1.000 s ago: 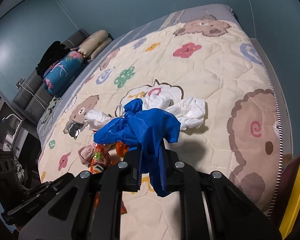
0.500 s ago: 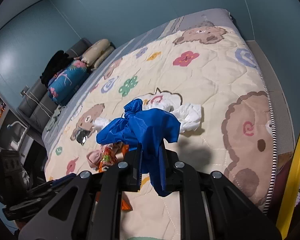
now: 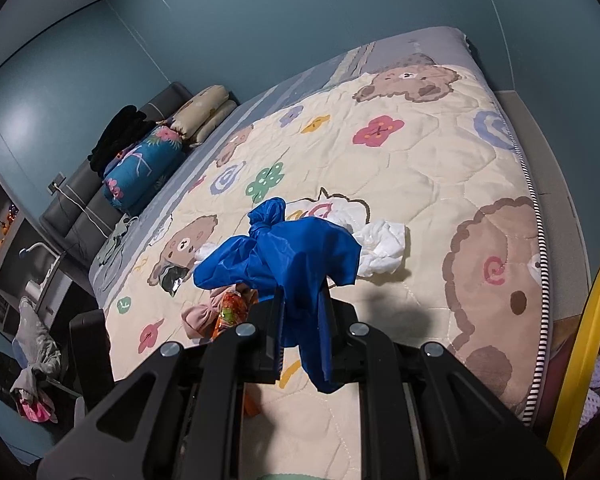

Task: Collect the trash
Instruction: 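Carry the orange wrapper and blue glove in both grippers over the yellow-rimmed bin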

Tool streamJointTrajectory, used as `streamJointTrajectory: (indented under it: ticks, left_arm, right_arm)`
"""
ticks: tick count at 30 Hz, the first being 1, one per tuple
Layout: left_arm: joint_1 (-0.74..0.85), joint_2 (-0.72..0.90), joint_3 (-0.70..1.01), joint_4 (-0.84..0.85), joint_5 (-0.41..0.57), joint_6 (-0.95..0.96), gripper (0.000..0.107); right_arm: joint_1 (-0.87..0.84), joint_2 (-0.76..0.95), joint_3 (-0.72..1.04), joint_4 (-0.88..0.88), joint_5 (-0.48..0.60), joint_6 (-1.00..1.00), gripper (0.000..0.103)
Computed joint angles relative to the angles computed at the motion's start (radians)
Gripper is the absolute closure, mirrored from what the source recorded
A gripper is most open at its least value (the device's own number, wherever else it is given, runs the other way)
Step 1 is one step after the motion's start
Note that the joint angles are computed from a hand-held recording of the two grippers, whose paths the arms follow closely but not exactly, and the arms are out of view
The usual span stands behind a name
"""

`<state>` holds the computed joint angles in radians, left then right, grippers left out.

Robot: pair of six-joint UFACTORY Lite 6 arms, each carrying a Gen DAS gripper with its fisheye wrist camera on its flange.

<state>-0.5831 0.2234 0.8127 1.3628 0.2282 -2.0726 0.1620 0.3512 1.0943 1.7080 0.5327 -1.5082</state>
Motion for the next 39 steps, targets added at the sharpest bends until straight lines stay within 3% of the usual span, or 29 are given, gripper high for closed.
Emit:
streamJointTrajectory:
  ticks: [9, 13, 19, 23, 28, 32, 39]
  left_arm:
    - [-0.029, -0.294, -0.202, 0.030, -0.004, -0.009, 0.083]
    - [-0.056, -0.506, -0.326, -0.135, 0.032, 0.154, 0.083]
    - [-0.047, -0.792, -0.418, -0.448, 0.162, 0.520, 0.083]
    - [-0.038, -0.901, -0.430, -0.489, 0.255, 0.600, 0.083]
    - [-0.050, -0.960, -0.414, -0.483, 0.313, 0.606, 0.083]
    - [-0.122, -0.927, -0.365, -0.406, 0.358, 0.507, 0.083]
    - [-0.273, -0.770, -0.203, -0.279, 0.422, 0.358, 0.083]
  right_arm:
    - [0.009, 0.023, 0.006, -0.032, 0.014, 0.025, 0.089]
    - [0.014, 0.012, -0.010, -0.065, 0.034, 0.048, 0.089]
    - [0.024, -0.089, -0.101, -0.054, 0.024, 0.035, 0.090]
    - [0.008, -0.208, -0.178, -0.099, 0.001, 0.082, 0.090]
    - [-0.036, -0.422, -0.273, -0.235, -0.022, 0.190, 0.089]
    - [-0.089, -0.602, -0.326, -0.397, -0.045, 0.330, 0.089]
    - [-0.343, -0.822, -0.350, -0.505, 0.134, 0.380, 0.090]
